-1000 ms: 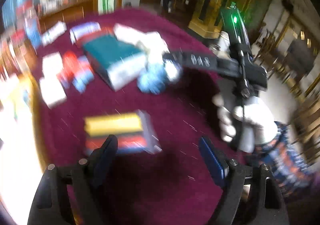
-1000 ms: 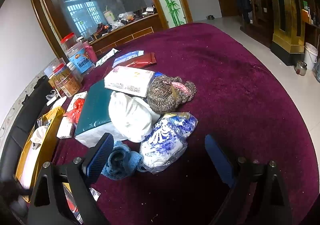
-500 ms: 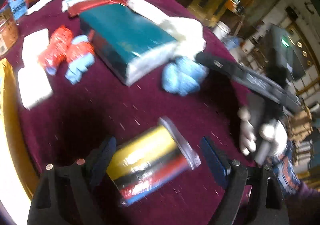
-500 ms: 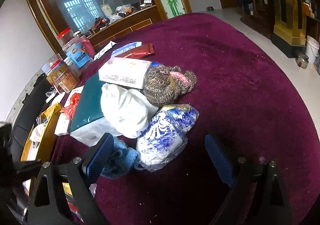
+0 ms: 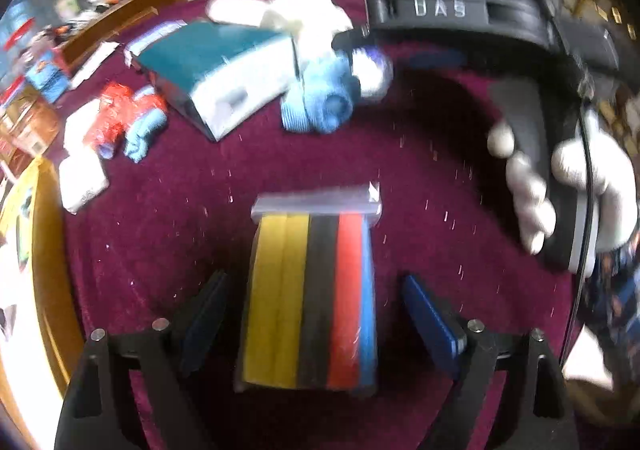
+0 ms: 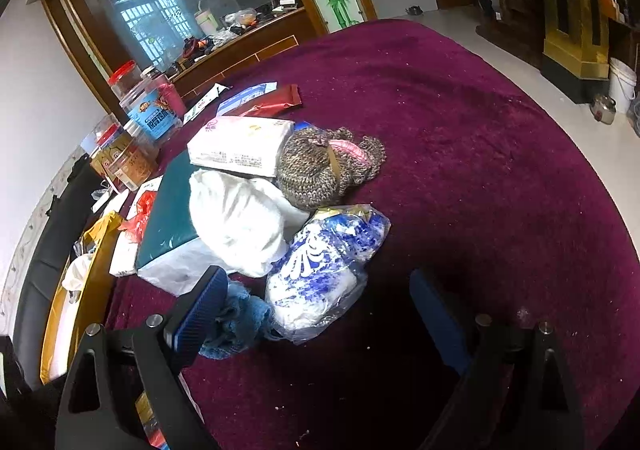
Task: Organize soft objects
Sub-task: 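Grasp the strip bag with the left tool and lift it toward the tray, then drop the strip bag in the tray with left tool while right grasps and drops blue towel there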
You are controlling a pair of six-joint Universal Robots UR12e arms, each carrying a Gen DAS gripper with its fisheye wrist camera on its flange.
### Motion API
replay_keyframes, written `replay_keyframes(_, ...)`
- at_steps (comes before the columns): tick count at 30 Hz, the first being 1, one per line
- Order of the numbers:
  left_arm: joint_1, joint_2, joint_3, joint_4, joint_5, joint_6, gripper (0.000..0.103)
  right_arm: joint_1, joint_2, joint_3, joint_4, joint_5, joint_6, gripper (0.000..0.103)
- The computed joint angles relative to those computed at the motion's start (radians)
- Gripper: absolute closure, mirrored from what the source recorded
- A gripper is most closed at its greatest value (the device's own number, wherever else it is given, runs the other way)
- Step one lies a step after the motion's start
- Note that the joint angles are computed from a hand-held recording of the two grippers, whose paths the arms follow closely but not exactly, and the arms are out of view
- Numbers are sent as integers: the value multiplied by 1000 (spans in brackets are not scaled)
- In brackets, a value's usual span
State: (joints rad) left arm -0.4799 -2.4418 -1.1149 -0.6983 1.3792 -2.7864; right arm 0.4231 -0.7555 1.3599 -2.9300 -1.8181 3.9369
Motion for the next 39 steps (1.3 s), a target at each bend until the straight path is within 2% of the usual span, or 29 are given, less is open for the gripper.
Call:
replay_keyframes(2, 1, 6, -26, 60, -11, -61, 35, -3, -2, 7, -10, 9, 11, 11)
replay_keyframes(3, 4, 13, -42, 85, -17, -79, 53, -5, -3, 11, -16, 14, 18, 11)
replay_keyframes(6, 31, 35, -85, 105, -157, -178, 54, -10, -5, 22, -35, 28, 46, 11)
replay_keyframes(8, 46, 62, -141, 188, -184, -241, 54, -15, -7, 31, -47, 38, 69, 11)
replay_keyframes(11, 78, 97, -215, 296, -277, -341, 54, -20, -9, 46, -82, 52, 93, 11)
replay_keyframes(15, 119, 145, -315, 456, -361, -434, 54, -23, -11, 60, -118, 56, 122, 11)
replay_keyframes(19, 146, 168, -366, 550, -355, -469, 54, -22, -17, 75, -141, 30, 165, 11)
replay_keyframes(21, 157, 166, -372, 574, -344, -479, 54, -16, -28, 81, -133, 13, 158, 11)
replay_keyframes(24, 174, 179, -404, 623, -307, -483, 54, 8, -37, 70, -125, -1, 70, 11)
replay_keyframes(26, 185, 185, -422, 636, -294, -489, 54, 24, -33, 36, -76, 1, -3, 11)
replay_keyframes(29, 201, 180, -428, 639, -287, -519, 54, 50, -4, -50, 47, -25, -111, 13)
replay_keyframes(32, 217, 183, -444, 647, -286, -559, 54, 61, 39, -136, 155, -9, -155, 31)
replay_keyframes(33, 221, 186, -452, 653, -284, -567, 54, 63, 55, -165, 197, -3, -159, 42)
replay_keyframes(35, 229, 195, -470, 666, -275, -575, 54, 73, 83, -217, 274, -48, -160, 45)
replay_keyframes(36, 233, 199, -479, 675, -270, -578, 54, 78, 94, -236, 298, -78, -163, 50)
replay_keyframes(37, 237, 202, -485, 682, -264, -582, 54, 79, 99, -244, 311, -94, -158, 58)
replay_keyframes(39, 244, 204, -494, 697, -257, -596, 54, 75, 92, -229, 296, -86, -143, 62)
